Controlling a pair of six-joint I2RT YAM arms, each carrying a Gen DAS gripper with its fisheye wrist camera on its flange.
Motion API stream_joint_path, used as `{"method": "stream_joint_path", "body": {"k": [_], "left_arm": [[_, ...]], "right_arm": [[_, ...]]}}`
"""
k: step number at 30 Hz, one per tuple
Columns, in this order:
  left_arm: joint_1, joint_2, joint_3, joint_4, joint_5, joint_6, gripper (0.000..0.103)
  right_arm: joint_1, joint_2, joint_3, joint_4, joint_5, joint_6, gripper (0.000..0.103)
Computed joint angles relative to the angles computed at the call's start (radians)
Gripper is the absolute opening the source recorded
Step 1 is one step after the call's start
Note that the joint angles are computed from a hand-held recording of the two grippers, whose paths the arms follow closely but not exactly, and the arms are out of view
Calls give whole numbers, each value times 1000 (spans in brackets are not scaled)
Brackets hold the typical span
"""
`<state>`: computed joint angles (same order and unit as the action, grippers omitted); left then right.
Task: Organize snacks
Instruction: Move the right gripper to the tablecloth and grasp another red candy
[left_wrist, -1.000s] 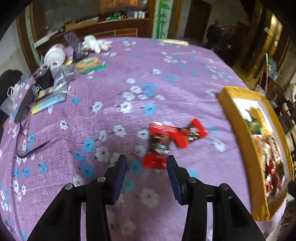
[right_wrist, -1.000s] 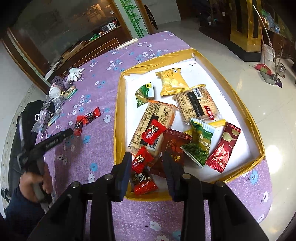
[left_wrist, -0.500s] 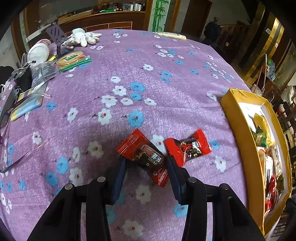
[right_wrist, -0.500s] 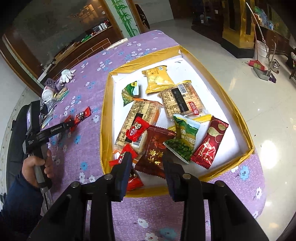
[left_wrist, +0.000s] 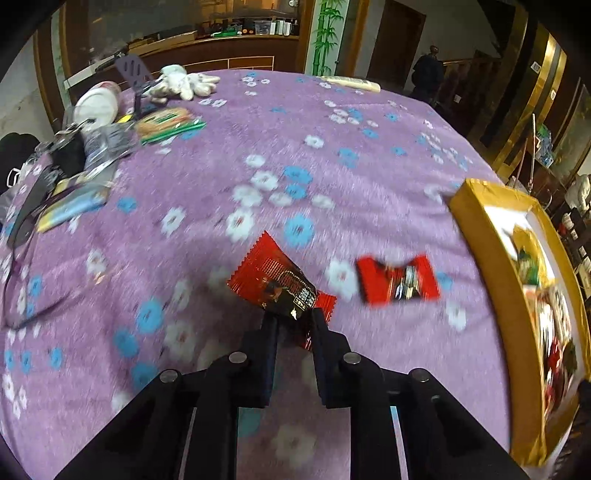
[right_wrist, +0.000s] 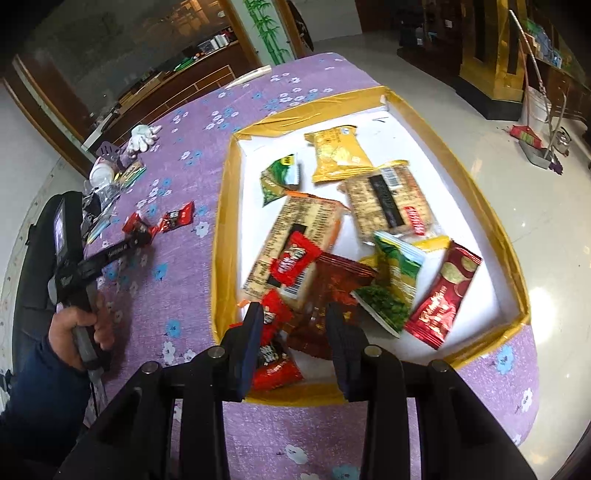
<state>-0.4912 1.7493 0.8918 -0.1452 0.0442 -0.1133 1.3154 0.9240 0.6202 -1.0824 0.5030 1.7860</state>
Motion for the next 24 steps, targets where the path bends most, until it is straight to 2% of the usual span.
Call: {"method": "stream_joint_path", "body": {"k": [7, 11, 16, 18, 19, 24], "left_arm": [[49, -175, -250, 139, 8, 50, 17], [99, -224, -294, 128, 81, 54, 17], [75, -242, -307, 115, 46, 65, 17], [72, -250, -313, 114, 41, 66, 17], [70, -252, -316, 114, 36, 66, 17], [65, -256, -319, 113, 29, 66, 17]], "right_arm": [[-184, 60, 53, 191, -77, -333, 33], [-311, 170, 104, 363, -210, -581, 33], [-492, 414, 253, 507, -445, -911, 35], [-556, 518, 330, 537, -464, -997, 38], [-595, 580, 368, 552, -505, -1034, 44], [-681, 804, 509, 610, -563, -1093, 45]]}}
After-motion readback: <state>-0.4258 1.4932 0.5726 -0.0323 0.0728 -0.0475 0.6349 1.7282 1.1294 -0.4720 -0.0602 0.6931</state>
